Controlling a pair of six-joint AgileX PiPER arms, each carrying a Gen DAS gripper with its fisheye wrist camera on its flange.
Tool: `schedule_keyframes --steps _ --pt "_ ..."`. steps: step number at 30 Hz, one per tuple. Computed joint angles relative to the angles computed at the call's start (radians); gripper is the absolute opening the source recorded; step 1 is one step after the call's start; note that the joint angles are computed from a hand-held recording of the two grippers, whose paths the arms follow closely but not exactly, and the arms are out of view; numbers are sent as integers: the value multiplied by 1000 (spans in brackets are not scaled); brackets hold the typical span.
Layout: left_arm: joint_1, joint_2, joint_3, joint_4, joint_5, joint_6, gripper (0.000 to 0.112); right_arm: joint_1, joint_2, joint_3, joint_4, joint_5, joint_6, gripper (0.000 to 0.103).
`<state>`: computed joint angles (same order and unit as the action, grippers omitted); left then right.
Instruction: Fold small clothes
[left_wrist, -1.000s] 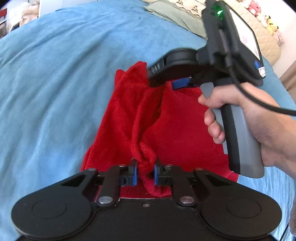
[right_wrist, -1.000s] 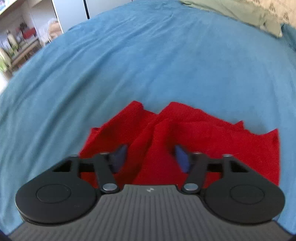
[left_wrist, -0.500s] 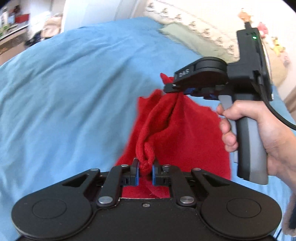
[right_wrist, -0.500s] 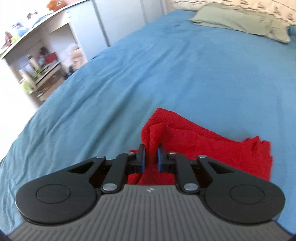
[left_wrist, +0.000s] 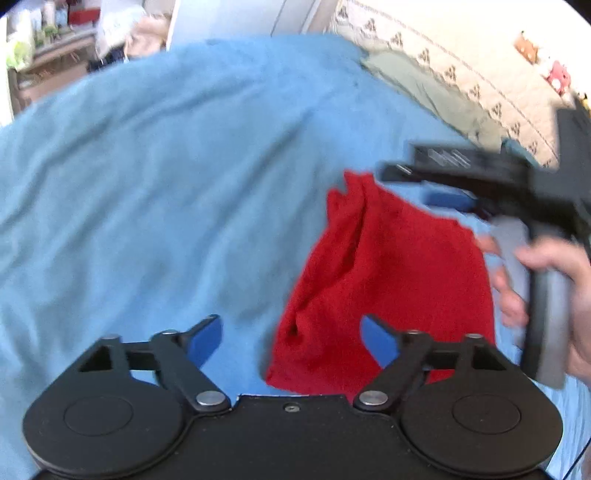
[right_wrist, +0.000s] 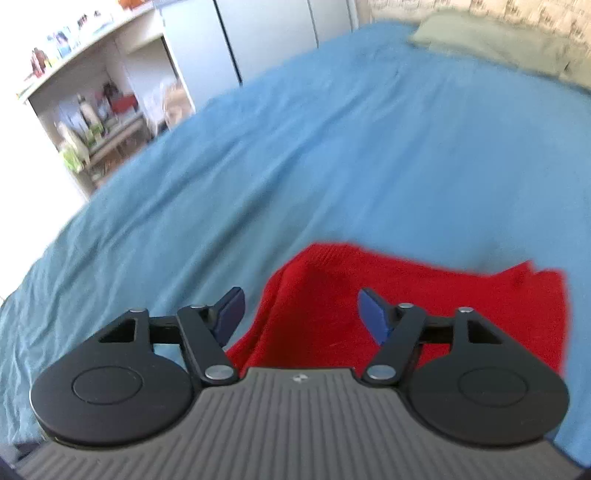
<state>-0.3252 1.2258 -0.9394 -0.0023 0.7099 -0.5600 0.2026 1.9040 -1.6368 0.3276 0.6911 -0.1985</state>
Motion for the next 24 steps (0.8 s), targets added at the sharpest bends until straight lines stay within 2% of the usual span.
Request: schedule_keyframes --steps 1,3,6,9,10,14,18,22,24 --pt "16 -5 -22 -15 12 35 94 -14 -36 20 -8 3 -2 91" --pt "69 14 -89 -98 41 180 98 -63 -126 72 -9 14 -21 103" --pt "141 124 -240 -253 111 426 103 -169 -230 123 51 68 -107 103" --pt "187 287 -395 -388 198 587 103 -282 -300 172 82 133 -175 103" --pt "191 329 -423 -413 198 615 103 -319 -315 197 85 152 -183 103" --pt "169 468 -496 -439 182 706 103 -423 -344 345 168 132 -285 103" --pt "186 532 -489 -537 163 791 96 -514 -282 406 360 213 -391 103" --pt "188 573 -487 -575 172 816 83 -539 -243 496 508 183 -475 103" --pt "177 579 -480 -559 160 815 82 -534 -223 517 546 161 -501 103"
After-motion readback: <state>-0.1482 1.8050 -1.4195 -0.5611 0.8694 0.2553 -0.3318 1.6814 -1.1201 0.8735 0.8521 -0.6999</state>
